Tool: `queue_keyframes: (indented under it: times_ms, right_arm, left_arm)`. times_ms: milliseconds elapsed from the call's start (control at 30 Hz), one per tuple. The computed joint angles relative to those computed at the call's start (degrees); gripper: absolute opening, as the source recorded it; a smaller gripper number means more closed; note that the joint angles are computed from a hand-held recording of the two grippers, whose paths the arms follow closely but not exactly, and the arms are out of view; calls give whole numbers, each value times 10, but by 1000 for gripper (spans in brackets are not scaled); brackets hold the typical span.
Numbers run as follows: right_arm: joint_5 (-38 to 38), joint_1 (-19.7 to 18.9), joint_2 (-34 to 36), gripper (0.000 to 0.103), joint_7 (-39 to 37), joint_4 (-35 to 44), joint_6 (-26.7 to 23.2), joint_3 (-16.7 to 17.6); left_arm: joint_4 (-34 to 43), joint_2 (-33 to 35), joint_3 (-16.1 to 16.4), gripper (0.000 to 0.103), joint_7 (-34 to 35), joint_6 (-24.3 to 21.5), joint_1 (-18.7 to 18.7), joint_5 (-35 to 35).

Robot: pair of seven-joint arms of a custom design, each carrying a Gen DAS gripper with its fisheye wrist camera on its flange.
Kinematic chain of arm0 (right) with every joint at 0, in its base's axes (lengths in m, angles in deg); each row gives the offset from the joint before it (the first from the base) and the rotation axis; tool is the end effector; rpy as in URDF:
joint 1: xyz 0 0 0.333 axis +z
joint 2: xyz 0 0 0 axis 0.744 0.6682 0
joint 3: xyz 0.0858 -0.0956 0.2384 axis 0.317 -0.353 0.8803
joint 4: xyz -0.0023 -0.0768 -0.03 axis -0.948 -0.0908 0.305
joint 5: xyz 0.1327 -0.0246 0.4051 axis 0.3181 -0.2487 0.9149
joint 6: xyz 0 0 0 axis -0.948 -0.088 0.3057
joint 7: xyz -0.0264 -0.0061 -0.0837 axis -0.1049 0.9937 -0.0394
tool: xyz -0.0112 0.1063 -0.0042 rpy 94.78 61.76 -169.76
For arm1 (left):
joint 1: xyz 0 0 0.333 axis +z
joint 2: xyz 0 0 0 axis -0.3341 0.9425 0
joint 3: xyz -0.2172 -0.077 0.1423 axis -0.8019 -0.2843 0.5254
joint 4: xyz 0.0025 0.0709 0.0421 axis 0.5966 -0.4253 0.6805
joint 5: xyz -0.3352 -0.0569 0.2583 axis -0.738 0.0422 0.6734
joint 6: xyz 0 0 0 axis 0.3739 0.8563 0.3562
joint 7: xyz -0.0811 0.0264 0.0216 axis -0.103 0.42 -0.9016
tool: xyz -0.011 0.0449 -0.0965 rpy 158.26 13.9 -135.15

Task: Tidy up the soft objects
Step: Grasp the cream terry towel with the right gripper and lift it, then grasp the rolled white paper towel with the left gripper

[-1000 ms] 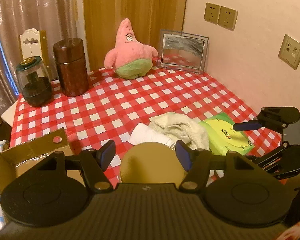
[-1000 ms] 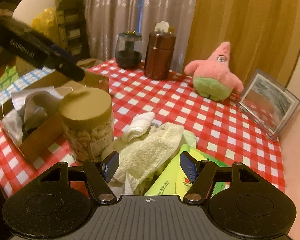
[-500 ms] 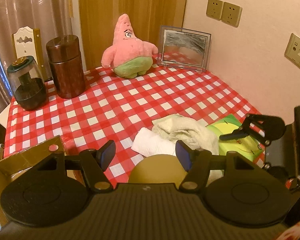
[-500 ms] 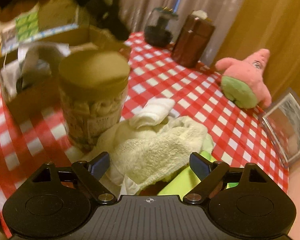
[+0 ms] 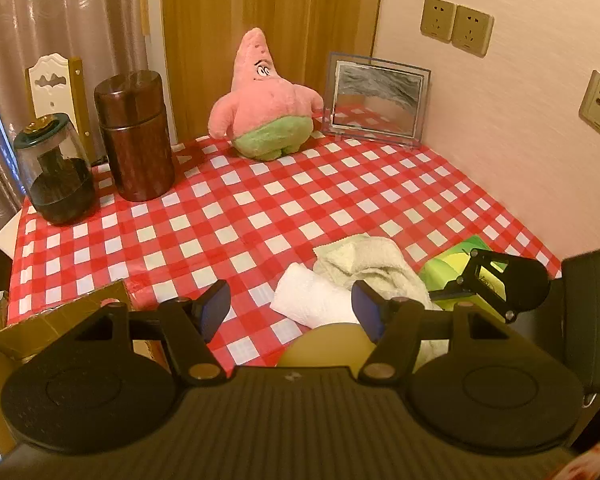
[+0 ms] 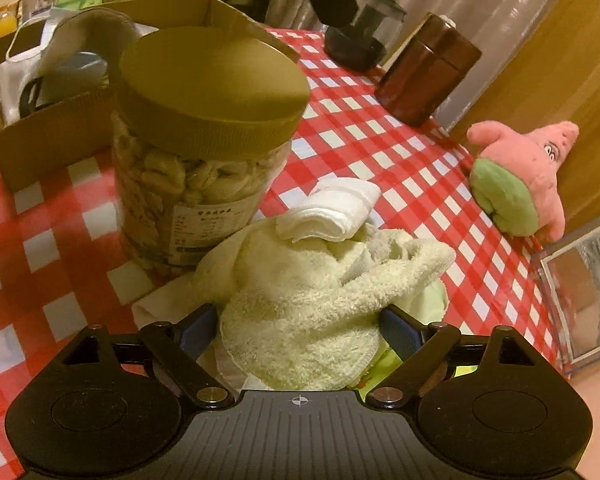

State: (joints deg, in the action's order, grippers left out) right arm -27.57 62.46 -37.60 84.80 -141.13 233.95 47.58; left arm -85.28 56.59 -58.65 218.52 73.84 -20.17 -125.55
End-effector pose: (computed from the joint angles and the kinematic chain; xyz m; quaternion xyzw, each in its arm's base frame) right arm 0.5082 0.2313 0.3981 -0.8557 0.3907 -0.2873 0.1806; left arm 0.6250 -0.0805 0.5328 -0.3515 0.8536 -0.3642 0.1232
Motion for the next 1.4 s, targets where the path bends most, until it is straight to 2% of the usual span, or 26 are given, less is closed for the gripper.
queue_keyframes:
  times_ms: [33, 67, 133, 200, 233, 367, 667, 800, 967, 1133, 1400]
  right_arm:
    - [1, -1, -1, 67, 3, 0, 1, -1]
    - [-5, -4, -2, 61, 14, 1, 0, 1]
    - [-5, -7, -8, 42, 28, 1, -1, 1]
    - [-10, -12, -16, 30, 43, -3, 2, 2]
    - [-7, -12, -21, 28, 42, -7, 5, 0]
    - [-18, -30, -62, 25, 74, -33, 19, 8]
    - [-76, -92, -145, 24, 150, -83, 49, 56]
    - [-115, -151, -184, 24, 224, -104, 80, 98]
    - [-154, -249, -237, 24, 327, -120, 114, 172]
    - [-170, -326, -275, 24, 398, -123, 122, 236]
    - [-171, -347, -246, 24, 428, -100, 121, 247]
  left_arm:
    - [0, 0, 0, 63, 2, -1, 0, 0]
    - [0, 0, 0, 64, 4, -2, 0, 1]
    - [1, 1, -1, 64, 9, -1, 0, 4]
    - [5, 4, -1, 64, 6, -1, -1, 8]
    - [8, 6, -2, 64, 3, -3, 0, 9]
    - [26, 18, -4, 64, -5, -15, 2, 22]
    - [65, 48, -15, 64, -30, -34, 5, 48]
    - [82, 60, -23, 64, -34, -36, 3, 61]
    - [102, 72, -32, 64, -30, -36, -3, 77]
    - [142, 105, -40, 64, -34, -52, -10, 121]
    - [241, 194, -55, 64, -43, -96, -26, 227]
